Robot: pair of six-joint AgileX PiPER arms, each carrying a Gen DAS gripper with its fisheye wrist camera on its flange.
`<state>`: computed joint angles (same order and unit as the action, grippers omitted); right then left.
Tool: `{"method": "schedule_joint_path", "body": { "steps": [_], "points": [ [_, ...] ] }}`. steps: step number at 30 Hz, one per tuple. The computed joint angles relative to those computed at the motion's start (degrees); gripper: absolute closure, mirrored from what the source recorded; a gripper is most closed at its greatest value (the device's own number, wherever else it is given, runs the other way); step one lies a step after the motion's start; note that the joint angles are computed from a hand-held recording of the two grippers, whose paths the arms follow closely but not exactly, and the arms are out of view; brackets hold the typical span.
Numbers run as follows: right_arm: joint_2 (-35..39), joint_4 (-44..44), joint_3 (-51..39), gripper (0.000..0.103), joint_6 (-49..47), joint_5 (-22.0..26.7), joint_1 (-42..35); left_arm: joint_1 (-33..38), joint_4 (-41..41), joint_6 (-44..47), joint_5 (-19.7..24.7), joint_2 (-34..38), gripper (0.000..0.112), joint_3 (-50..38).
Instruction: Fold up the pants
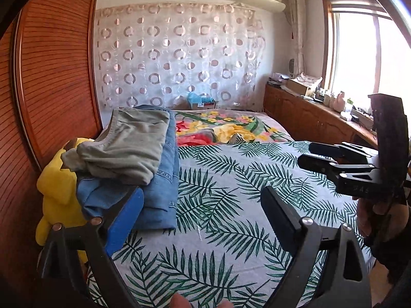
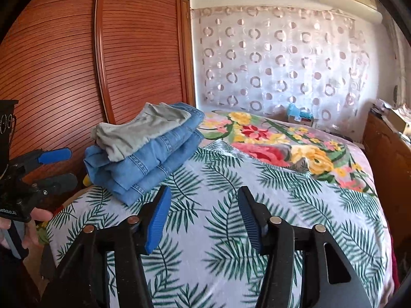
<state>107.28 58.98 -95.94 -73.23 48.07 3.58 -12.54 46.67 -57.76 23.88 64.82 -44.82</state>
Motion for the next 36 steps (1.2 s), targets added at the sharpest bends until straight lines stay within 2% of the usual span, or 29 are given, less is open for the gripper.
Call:
{"method": "schedule_joint_path", "body": {
  "steps": [7, 14, 18, 23, 30, 36],
  "points": [
    [-7.6, 1.6, 10.6, 0.019, -0.9, -3.8, -2.0, -5.8, 2.2, -4.3, 1.9, 1.0, 0.020, 0.4],
    [-14.0, 4.3, 19.7, 0.019, -2.5, -5.4, -5.0, -16.1, 11.9, -17.0, 8.4, 2.9, 0.020, 0.4],
    [-17.0, 3.1, 23.0, 0.019, -0.6, -6.7, -5.9, -18.7, 11.0, -18.7, 8.0, 3.9, 0.020, 0.9],
    [-20.9, 3.1, 27.8, 0.019, 0.5, -8.6, -6.6, -23.0, 11.7, -21.9, 11.2, 5.6, 0.020, 0.6],
    [-25.9, 1.2, 30.6, 0.019, 5.3, -10.2, -6.2, -25.3, 11.5, -23.4, 13.6, 5.6, 0.020, -0.6],
    [-32.2, 0.7, 34.4, 0.018, 7.2, -13.3, -5.3, -28.3, 11.8, -22.7, 19.3, 4.3, 0.020, -4.4]
  ]
}}
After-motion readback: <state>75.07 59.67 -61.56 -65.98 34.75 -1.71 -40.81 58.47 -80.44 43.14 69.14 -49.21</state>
